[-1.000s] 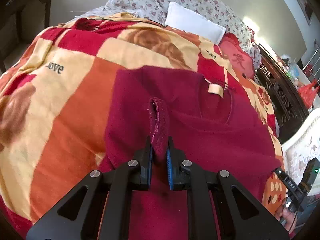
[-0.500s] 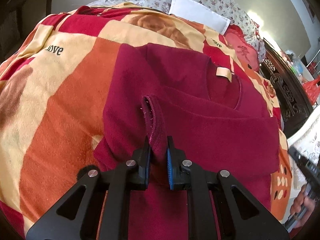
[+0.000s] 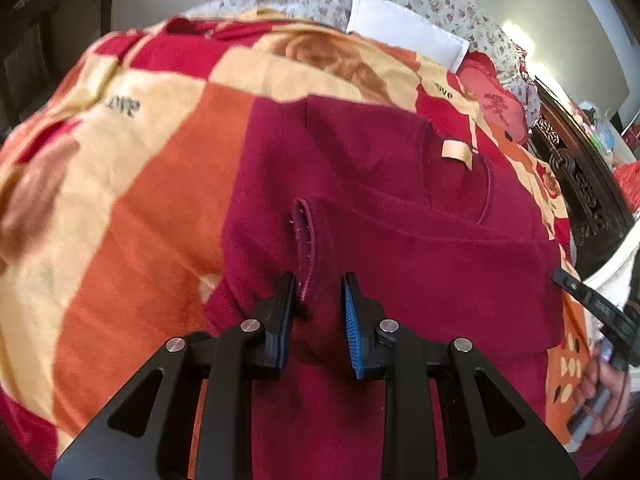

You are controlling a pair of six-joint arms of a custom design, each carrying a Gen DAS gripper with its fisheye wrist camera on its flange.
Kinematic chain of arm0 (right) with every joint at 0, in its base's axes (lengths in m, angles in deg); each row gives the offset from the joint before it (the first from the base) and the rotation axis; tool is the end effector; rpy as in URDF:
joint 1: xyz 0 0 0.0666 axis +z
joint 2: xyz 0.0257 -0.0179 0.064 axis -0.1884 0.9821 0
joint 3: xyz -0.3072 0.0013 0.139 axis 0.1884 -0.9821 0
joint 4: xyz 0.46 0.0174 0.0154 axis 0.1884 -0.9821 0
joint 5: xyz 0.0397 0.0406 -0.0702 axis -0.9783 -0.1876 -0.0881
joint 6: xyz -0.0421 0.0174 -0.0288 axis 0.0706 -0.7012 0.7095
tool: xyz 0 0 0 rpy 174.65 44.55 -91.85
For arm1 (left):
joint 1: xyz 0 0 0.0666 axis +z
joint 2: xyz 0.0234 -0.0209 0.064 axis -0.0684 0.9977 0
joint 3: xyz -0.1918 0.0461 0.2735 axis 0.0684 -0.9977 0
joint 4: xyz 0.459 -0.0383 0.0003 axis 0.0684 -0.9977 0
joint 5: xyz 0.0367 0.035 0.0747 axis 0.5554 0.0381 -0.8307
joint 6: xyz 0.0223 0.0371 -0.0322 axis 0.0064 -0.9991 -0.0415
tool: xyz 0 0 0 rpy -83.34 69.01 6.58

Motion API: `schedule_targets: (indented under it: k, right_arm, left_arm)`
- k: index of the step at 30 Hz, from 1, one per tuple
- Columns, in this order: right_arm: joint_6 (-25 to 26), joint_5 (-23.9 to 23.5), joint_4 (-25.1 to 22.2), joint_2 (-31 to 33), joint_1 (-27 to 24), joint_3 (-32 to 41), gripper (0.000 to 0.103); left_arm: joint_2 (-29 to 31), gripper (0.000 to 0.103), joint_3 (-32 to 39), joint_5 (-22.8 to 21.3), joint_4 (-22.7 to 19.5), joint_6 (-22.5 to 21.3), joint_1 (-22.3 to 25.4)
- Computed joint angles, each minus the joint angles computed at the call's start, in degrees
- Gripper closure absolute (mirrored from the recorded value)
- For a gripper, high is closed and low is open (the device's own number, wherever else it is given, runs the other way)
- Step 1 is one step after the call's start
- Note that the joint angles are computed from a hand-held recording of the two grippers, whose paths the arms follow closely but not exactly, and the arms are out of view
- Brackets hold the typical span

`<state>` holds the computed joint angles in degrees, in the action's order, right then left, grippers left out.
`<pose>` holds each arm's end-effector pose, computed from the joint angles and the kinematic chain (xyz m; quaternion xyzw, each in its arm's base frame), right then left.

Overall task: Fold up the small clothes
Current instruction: 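Open the left tool and withdraw both tools from the shirt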

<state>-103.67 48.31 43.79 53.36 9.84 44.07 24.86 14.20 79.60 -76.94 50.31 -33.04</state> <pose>0.4450 0.1652 0.3126 0.0566 0.9389 0.1067 0.3223 0.4193 -0.2298 0.2856 -0.0852 0.9454 -0.1279 0.2874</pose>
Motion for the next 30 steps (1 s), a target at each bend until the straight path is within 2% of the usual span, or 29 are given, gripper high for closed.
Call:
schedule_targets:
  k: [4,6,8,11,14,20,23,25,27,30]
  right_arm:
    - [0.93,-0.52,-1.85,-3.52,1.96,-2.49,0.074]
    - [1.29,2.07,-3.60,-4.01,3.22,-3.53,0.073]
    - [1.81,4.30,-4.58,-2.75,3.72,-3.86,0.072]
    - [2.18,5.22,-3.53,-2.21,3.79,-4.53,0.072]
    - [1.65,4.63,-5.00,-3.26,3.71,-4.03,0.072]
    - [-0.27,4.94,-4.61,-6.25,4.57,-5.04,0.071]
    - [-2.79,6.01,-6.90,-3.56,4.06,-4.36,0.070]
    - [-2.65,5.34,-5.23,-3.22,3.40,-5.24,0.068]
    - [-2.28,5.15,-5.65,-3.61,3.33,-5.20,0.068]
    - [-3.18,3.87,-6.02,-6.74,3.25,-6.21,0.068]
  left_arm:
    - [-0.27,0.080,0.28,-4.06,-0.09,-1.68,-1.11]
    - [0.42,0.080,0.56,-4.58,-0.28,-1.60,-1.12]
    - [2.66,0.077,1.79,-4.52,-1.54,-1.46,-0.88]
    - [4.62,0.076,2.56,-4.56,-1.97,-1.53,-0.82]
    - [4.64,0.075,2.90,-5.35,-2.45,-1.77,-1.09]
    - [4.15,0.075,2.78,-4.86,-2.83,-1.46,-1.04]
    - [3.86,0.075,2.64,-4.95,-3.15,-1.41,-1.15]
    - [3.84,0.075,2.78,-4.96,-3.57,-1.47,-1.22]
    - [3.09,0.075,2.58,-5.05,-4.36,-1.52,-1.44]
    - [1.54,0.075,1.93,-5.66,-5.44,-1.60,-2.07]
